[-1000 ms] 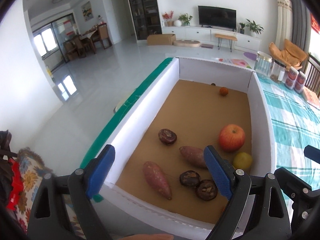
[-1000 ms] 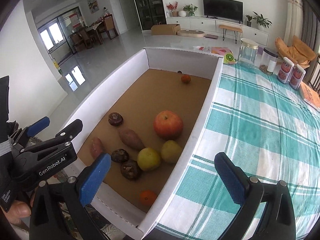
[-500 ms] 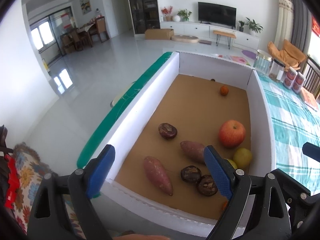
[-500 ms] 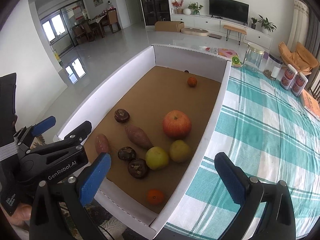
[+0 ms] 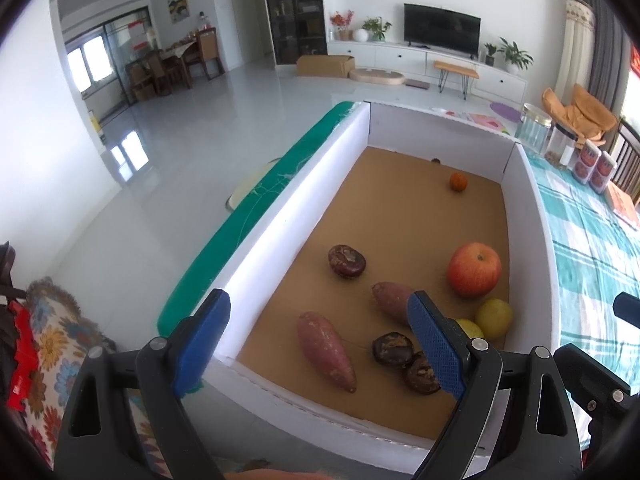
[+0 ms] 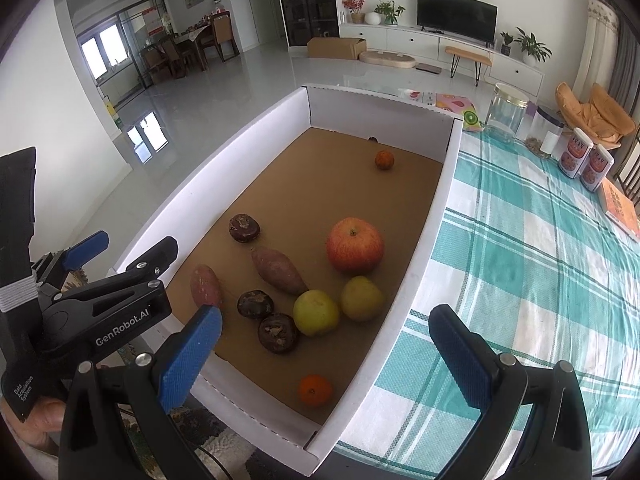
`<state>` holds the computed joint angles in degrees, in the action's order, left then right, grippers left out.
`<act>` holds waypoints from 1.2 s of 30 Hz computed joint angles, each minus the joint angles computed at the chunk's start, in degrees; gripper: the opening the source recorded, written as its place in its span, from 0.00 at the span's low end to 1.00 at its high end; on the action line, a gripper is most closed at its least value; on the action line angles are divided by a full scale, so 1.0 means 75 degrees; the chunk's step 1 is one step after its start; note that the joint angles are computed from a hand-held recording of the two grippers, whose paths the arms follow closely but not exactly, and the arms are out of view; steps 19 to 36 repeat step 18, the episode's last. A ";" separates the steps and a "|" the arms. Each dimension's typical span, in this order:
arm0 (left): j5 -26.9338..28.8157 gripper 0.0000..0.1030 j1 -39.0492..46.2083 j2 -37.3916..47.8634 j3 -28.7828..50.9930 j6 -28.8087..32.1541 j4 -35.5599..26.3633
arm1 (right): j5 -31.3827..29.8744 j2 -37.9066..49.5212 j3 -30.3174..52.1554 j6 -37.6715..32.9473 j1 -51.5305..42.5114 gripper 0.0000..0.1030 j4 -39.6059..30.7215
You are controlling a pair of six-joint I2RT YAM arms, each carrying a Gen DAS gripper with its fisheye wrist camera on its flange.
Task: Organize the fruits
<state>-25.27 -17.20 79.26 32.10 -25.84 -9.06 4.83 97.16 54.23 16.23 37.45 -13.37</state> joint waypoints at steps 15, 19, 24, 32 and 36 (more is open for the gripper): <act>0.0034 0.89 0.0009 0.0092 -0.0035 -0.0015 0.0067 | 0.0172 0.0057 0.0019 0.0046 0.0089 1.00 -0.0035; -0.0031 0.89 -0.0027 0.0114 -0.0036 -0.0076 0.0046 | 0.0117 0.0050 -0.0019 0.0040 0.0068 1.00 0.0012; -0.0031 0.89 -0.0027 0.0114 -0.0036 -0.0076 0.0046 | 0.0117 0.0050 -0.0019 0.0040 0.0068 1.00 0.0012; -0.0031 0.89 -0.0027 0.0114 -0.0036 -0.0076 0.0046 | 0.0117 0.0050 -0.0019 0.0040 0.0068 1.00 0.0012; -0.0031 0.89 -0.0027 0.0114 -0.0036 -0.0076 0.0046 | 0.0117 0.0050 -0.0019 0.0040 0.0068 1.00 0.0012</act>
